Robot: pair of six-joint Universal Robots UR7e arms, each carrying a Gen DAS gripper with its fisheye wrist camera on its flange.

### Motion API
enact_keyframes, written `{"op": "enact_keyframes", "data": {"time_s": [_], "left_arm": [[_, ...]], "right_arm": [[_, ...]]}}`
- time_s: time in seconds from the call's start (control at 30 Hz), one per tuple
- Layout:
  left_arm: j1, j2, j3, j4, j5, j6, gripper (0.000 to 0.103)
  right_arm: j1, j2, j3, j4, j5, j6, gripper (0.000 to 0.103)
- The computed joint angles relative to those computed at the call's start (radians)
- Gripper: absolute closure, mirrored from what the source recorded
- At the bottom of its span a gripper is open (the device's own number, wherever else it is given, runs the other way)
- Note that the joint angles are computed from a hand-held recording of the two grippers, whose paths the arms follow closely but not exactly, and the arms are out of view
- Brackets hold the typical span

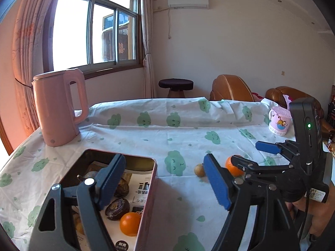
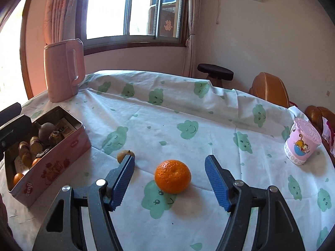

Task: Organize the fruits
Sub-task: 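Move both open tools back to the remaining orange and kiwi, then grasp the last brown kiwi with the left tool while the right tool holds an orange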

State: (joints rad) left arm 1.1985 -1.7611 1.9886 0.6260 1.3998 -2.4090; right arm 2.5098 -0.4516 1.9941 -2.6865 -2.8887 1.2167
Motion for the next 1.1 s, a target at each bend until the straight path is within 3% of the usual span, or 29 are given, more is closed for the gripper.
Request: {"op": "enact_keyframes", "data": {"time_s": [0.1, 0.2, 0.33, 0.4, 0.43, 0.53, 0.63, 0.8, 0.93, 1.1], "left_arm": [[-0.028, 0.043, 0.015, -0.015, -0.050, -0.023, 0.024], [-0.048, 0.075, 0.024, -0.027, -0.089, -0.036, 0.024], [-0.074, 0.089, 0.042, -0.036, -0.109, -0.039, 0.024], [-0.089, 0.095, 0.053, -0.046, -0.125, -0.037, 0.024], [-0.095, 0.100, 0.057, -0.049, -0.134, -0.037, 0.024], [-0.105, 0.118, 0.061, -0.049, -0.142, -0.043, 0.024], [-0.118, 0.140, 0.067, -0.050, -0.156, -0.043, 0.025], [-0.133, 0.233, 0.051, -0.020, -0.190, -0.073, 0.034], [-0.131, 0.311, 0.023, 0.008, -0.210, -0.120, 0.051], [-0.140, 0.358, 0.017, 0.032, -0.219, -0.139, 0.056]], "right_arm": [[-0.029, 0.010, 0.026, -0.167, 0.040, -0.107, 0.032], [-0.055, -0.002, 0.037, -0.161, 0.076, -0.096, 0.032], [-0.084, 0.005, 0.065, -0.285, 0.127, -0.155, 0.033], [-0.097, 0.015, 0.076, -0.373, 0.166, -0.220, 0.043], [-0.098, 0.019, 0.078, -0.401, 0.172, -0.239, 0.054], [-0.093, 0.020, 0.080, -0.405, 0.165, -0.229, 0.054], [-0.082, 0.014, 0.097, -0.405, 0.133, -0.171, 0.054], [-0.065, -0.041, 0.115, -0.150, 0.069, 0.120, 0.054], [-0.058, -0.047, 0.112, -0.103, 0.051, 0.158, 0.054], [-0.056, -0.044, 0.108, -0.105, 0.050, 0.145, 0.054]]}}
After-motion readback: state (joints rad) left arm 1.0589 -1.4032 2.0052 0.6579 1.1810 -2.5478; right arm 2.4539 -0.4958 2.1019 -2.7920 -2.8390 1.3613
